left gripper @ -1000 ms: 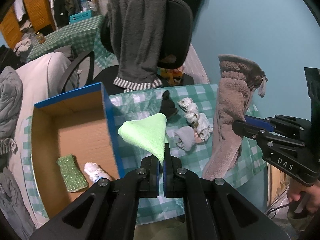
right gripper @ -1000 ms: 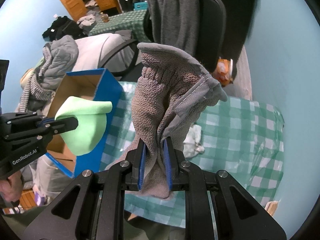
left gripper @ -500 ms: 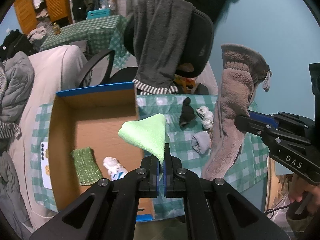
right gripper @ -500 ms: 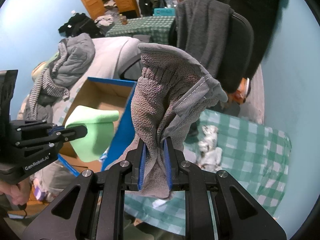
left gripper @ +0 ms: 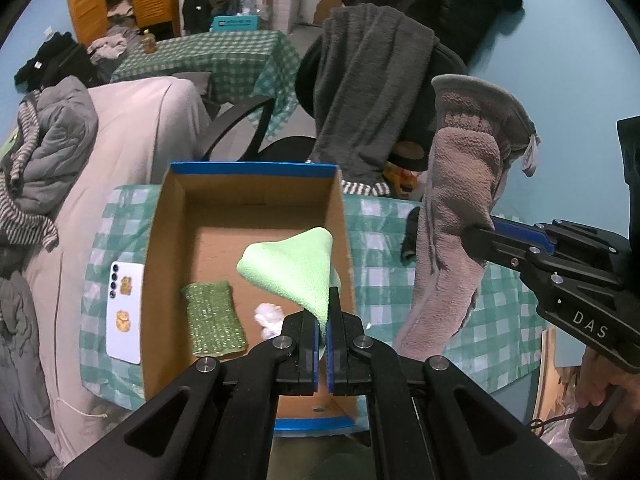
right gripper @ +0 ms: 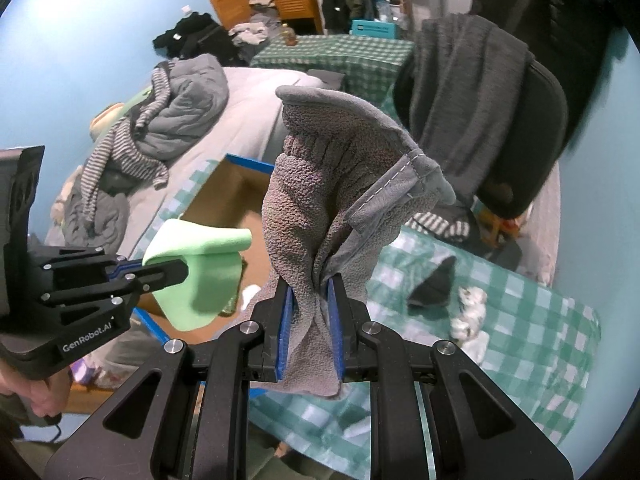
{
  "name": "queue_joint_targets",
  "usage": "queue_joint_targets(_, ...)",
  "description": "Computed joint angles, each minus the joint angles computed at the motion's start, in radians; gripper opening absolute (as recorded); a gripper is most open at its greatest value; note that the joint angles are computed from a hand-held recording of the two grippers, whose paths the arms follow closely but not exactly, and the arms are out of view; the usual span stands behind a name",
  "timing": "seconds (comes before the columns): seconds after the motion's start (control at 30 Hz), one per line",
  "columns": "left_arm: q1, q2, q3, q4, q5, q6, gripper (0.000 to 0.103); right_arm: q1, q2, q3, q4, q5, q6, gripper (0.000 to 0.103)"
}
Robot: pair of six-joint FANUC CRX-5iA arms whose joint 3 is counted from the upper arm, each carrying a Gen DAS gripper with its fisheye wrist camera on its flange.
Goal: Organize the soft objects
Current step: 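Lower both socks into the cardboard box and open both grippers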
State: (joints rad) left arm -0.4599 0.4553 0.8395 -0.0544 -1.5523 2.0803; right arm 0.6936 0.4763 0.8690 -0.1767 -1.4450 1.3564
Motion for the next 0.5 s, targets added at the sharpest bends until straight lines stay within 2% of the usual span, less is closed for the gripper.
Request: queue_joint_targets(0.5, 0.063, -0.095, -0.153, -0.005, 0.032, 0.003, 0.002, 0.056, 0.169, 0.246, -0.039, -0.094, 0.021, 0.016)
